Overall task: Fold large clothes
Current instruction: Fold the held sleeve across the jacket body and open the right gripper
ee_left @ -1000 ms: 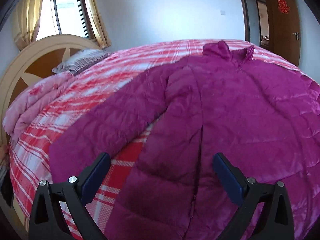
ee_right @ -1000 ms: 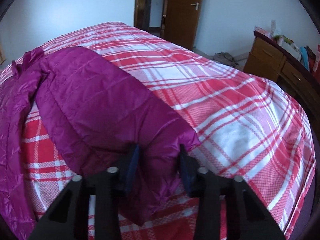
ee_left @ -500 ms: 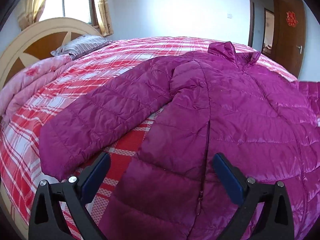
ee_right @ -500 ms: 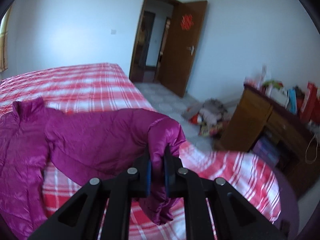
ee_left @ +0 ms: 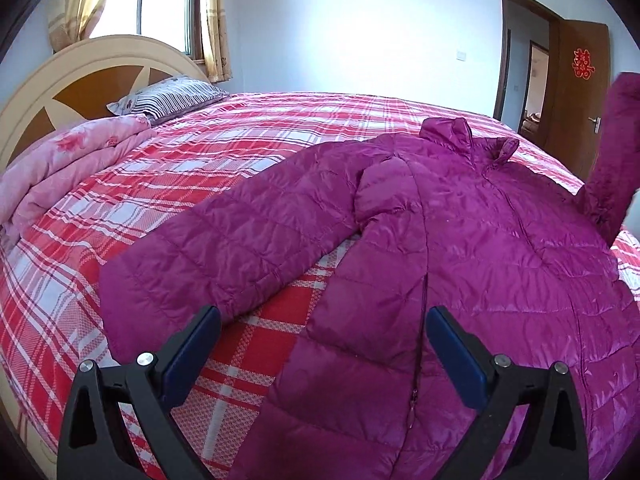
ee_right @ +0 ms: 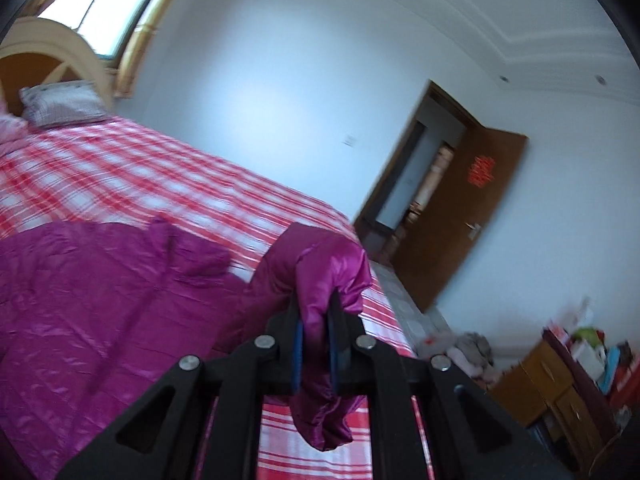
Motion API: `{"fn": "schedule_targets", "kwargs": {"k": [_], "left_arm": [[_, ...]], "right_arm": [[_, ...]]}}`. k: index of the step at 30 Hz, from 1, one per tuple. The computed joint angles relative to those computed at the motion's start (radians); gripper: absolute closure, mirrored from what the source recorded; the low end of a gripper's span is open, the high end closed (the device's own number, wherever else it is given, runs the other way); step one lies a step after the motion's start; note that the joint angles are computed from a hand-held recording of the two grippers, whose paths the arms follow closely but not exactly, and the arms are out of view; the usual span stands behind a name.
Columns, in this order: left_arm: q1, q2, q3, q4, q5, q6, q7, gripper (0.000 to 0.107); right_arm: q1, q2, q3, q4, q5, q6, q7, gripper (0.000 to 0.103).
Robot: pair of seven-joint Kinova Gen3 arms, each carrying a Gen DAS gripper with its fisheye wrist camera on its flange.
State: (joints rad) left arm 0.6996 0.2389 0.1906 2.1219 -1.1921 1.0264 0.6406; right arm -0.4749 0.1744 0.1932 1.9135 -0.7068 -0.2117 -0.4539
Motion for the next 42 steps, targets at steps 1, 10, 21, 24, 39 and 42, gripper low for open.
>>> {"fn": "schedule_targets", "kwargs": {"k": [1, 10, 21, 24, 39, 42], "left_arm": [[0.0, -0.003, 0.0, 0.004, -0.003, -0.002, 0.002, 0.005], [-0.018, -0.018, 0.002, 0.021, -0.01, -0.023, -0.016, 0.005], [-0.022, -0.062, 0.029, -0.022, 0.037, 0.06, -0.222, 0.005], [-0.039, -0.07, 0.024, -0.06, 0.035, 0.088, -0.3, 0.005], [-0.083, 0.114, -0.004, -0.407, -0.045, 0.0, -0.637, 0.005], [-0.12, 0.132, -0.036, -0.432, 0.068, -0.106, -0.688, 0.005]], "right_arm": [[-0.018, 0.012, -0.005, -0.005, 0.002, 0.004, 0.015, 0.092], [-0.24, 0.182, 0.119, -0.095, -0.026, 0.127, 0.015, 0.092], [0.041, 0.346, -0.234, -0.232, -0.205, 0.358, 0.139, 0.041], [0.18, 0.315, -0.353, -0.234, -0.312, 0.48, 0.261, 0.04], [0.418, 0.313, -0.267, -0.341, -0.476, 0.479, 0.126, 0.051], [0.379, 0.369, -0.133, -0.39, -0.48, 0.556, 0.004, 0.051]]}}
